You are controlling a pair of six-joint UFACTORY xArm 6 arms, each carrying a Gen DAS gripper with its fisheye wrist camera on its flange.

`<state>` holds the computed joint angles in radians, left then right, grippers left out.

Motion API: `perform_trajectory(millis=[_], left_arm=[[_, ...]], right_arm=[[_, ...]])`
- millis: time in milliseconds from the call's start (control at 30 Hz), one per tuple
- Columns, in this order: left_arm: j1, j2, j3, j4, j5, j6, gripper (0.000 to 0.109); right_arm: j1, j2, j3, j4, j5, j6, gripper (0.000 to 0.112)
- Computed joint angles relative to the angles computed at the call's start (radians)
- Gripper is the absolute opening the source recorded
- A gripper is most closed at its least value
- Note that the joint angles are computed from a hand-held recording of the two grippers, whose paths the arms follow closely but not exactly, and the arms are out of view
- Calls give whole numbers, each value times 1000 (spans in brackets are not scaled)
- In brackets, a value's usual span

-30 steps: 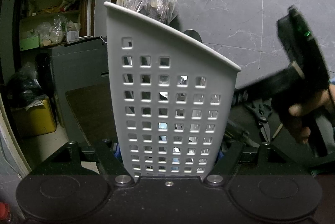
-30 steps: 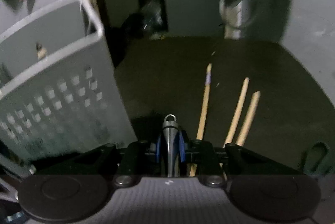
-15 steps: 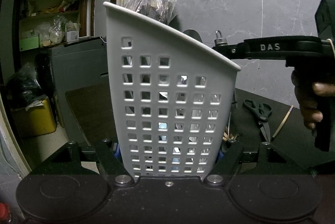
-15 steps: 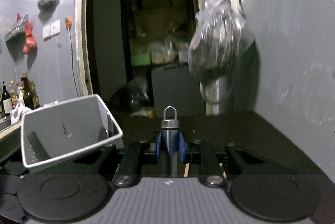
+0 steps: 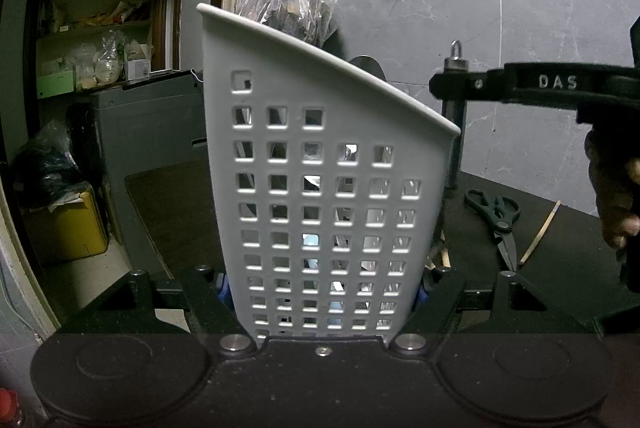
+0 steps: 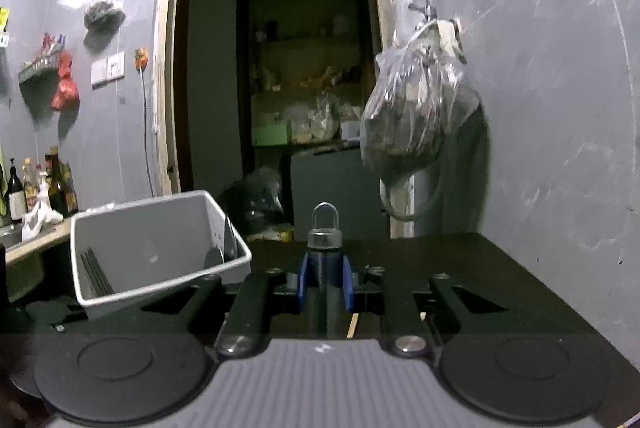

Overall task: Organize utensils
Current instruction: 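Raise the grey-handled utensil above the caddy and lower it inside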

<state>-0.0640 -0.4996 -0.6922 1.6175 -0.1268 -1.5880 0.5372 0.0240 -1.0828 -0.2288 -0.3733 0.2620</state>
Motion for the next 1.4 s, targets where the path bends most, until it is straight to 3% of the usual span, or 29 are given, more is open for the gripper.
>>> perform_trajectory(millis=[200, 500, 667, 967, 1400], left_arm=[[0, -2, 8, -28, 1, 30, 75], [-1, -6, 16, -53, 3, 55, 75], [-2, -5, 14, -47, 3, 48, 75], [-2, -6, 18, -62, 3, 64, 75], [2, -5, 10, -9, -2, 8, 76]], right_arm=[[15, -16, 9, 61, -29, -57, 20], [83, -54, 2, 323, -105, -285, 20], [96, -57, -38, 341, -145, -303, 20], [90, -17, -136, 163, -201, -158, 20], [96, 76, -276, -75, -175, 54, 20]])
